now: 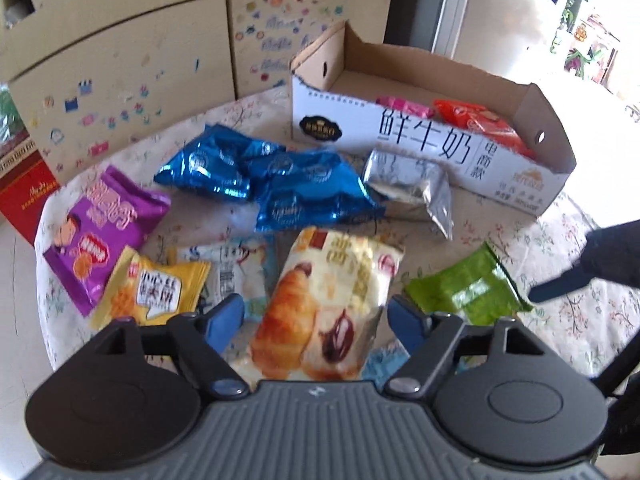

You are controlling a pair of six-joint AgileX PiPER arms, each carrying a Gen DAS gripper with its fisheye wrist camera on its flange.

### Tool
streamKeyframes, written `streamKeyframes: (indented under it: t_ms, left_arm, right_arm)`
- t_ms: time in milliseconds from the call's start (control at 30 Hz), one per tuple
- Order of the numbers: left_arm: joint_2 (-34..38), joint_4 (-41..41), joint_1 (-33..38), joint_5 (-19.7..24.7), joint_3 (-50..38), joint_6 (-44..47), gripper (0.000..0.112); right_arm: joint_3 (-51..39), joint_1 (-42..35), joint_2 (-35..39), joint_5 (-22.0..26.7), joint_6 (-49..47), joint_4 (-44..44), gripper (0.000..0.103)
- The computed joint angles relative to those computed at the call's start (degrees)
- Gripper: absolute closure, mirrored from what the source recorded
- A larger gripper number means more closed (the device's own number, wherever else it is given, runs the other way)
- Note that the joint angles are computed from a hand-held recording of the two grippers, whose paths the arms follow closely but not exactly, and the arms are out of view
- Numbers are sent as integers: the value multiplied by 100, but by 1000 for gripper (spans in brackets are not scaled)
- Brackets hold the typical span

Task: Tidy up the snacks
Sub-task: 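Grasp the yellow waffle packet with the right tool while the left tool grasps the croissant packet, then carry both packets into the cardboard box and open both tools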

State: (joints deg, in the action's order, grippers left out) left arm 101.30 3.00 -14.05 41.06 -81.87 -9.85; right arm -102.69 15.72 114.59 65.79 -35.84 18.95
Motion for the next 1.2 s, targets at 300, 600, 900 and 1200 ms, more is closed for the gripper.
streamKeyframes:
  t_ms: [300,600,900,1200]
  left_arm:
    - [399,421,-219,166,-298,-56,32]
    - [423,670,-293,103,-214,-120,33]
    - [325,598,-301,43,-139,-78,59]
    - [213,778,-315,-30,-85,-387,60]
  right_arm:
    - [1050,331,-490,-530,239,-371,18]
    - [1335,606,-597,-1095,616,-855,33]
    - [867,437,-447,-1009,784,-472,45]
    - [600,205,-451,-1084,1125,-115,46]
